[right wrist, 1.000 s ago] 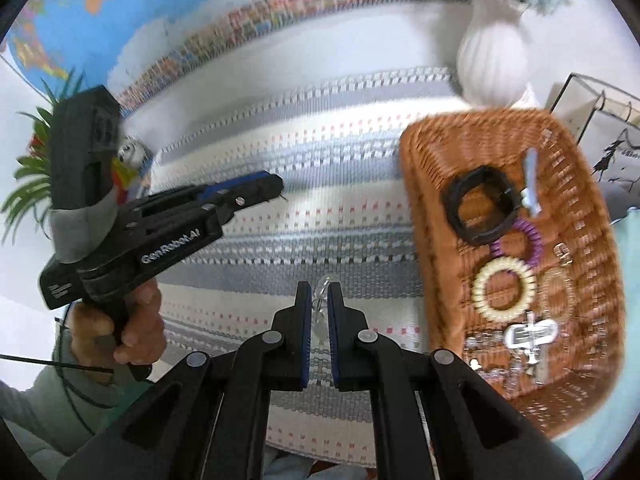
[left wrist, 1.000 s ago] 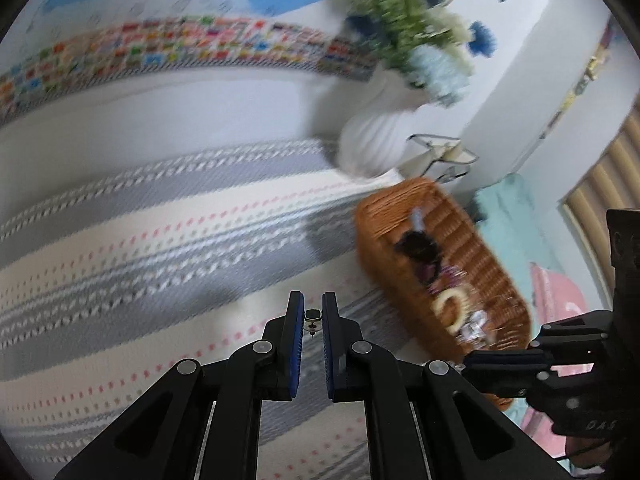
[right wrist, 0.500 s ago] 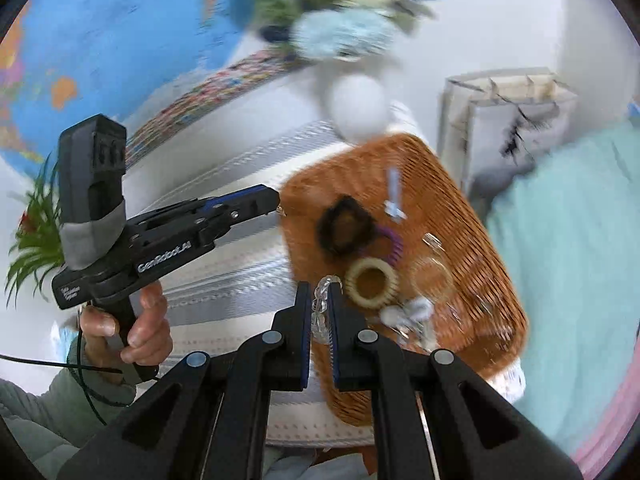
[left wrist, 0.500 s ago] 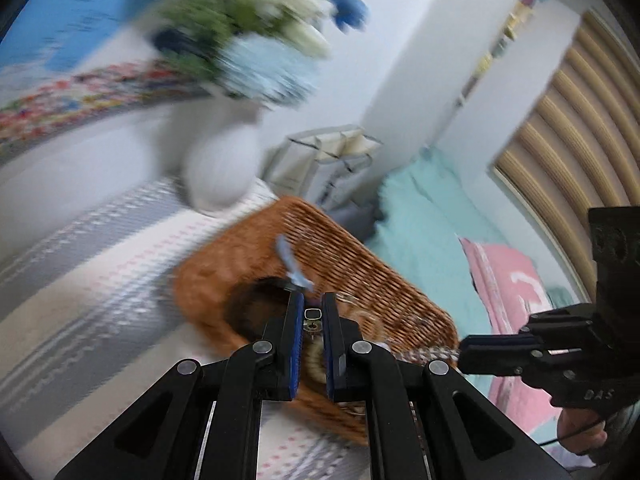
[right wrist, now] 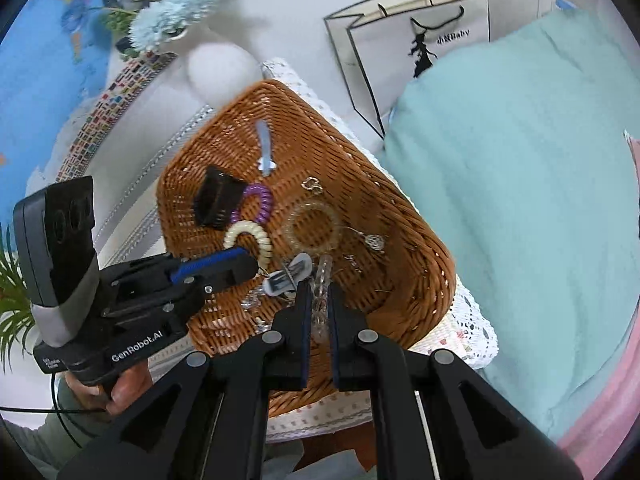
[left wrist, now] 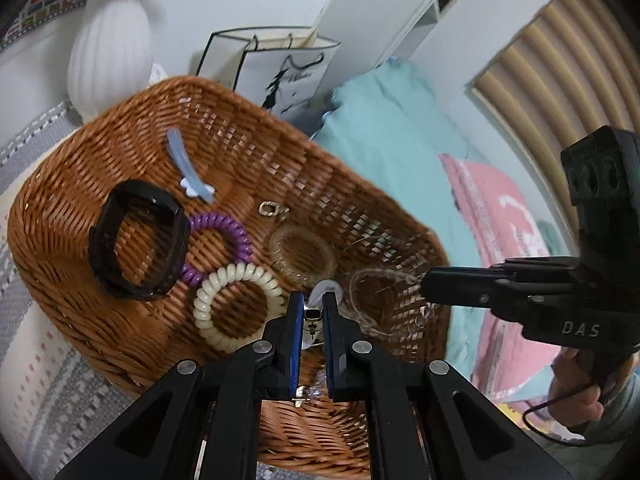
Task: Organize jewelry
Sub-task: 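Carry the clear bracelet and gold earring into the wicker basket and open both tools, then withdraw both open tools up from the basket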
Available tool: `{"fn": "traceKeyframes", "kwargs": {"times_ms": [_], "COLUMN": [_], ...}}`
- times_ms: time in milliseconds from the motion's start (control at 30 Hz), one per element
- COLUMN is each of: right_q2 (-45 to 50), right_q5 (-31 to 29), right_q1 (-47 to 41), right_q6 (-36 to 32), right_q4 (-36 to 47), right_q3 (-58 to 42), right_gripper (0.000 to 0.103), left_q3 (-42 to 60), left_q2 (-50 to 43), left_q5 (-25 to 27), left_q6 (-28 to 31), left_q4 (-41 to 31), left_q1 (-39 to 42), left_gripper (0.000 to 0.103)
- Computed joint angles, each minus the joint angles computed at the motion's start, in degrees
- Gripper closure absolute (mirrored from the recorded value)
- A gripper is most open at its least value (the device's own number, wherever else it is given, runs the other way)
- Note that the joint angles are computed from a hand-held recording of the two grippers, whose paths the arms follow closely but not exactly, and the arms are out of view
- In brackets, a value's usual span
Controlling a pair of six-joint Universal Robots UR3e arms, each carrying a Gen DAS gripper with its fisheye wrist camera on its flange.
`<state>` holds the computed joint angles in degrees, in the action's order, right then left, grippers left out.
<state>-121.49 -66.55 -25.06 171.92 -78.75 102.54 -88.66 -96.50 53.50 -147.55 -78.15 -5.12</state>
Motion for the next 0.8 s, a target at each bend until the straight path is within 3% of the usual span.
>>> {"fn": "traceKeyframes", "kwargs": {"times_ms": [167, 333, 467, 600, 800], "right_q2": [0.80, 1.95, 4.23, 6.86, 11.32], "right_q5": [-0.30, 0.01, -2.08, -5.87, -10.67], "right_q1": [-0.56, 0.49, 4.84, 10.42, 18.30], "right_q6": [0.10, 0.01, 2.15, 5.61, 9.64], "right_q4": [-0.07, -0.71, -3.84, -8.57, -14.94], "right_q3": [1.10, 0.57, -1.36, -3.81, -8.24], "right_gripper": [0.092, 0.091, 0.089, 0.084, 0.067], "left_q3": [1.40, 1.62, 2.73, 3.08, 2.14], "left_q2": [-1.19, -0.28, 0.18, 1.73, 5.94], "left_q5": [2.36, 4.12, 5.11, 9.36, 16.88], "left_q6": [-2.82, -5.03, -5.83, -8.22, -9.68], "left_q4": [0.87, 3.19, 2.86, 5.37, 9.10], "left_q1": [-0.74, -0.78, -0.57, -0.78, 0.42], "left_gripper": [0.086, 0.065, 0.065, 0.065, 0.064]}}
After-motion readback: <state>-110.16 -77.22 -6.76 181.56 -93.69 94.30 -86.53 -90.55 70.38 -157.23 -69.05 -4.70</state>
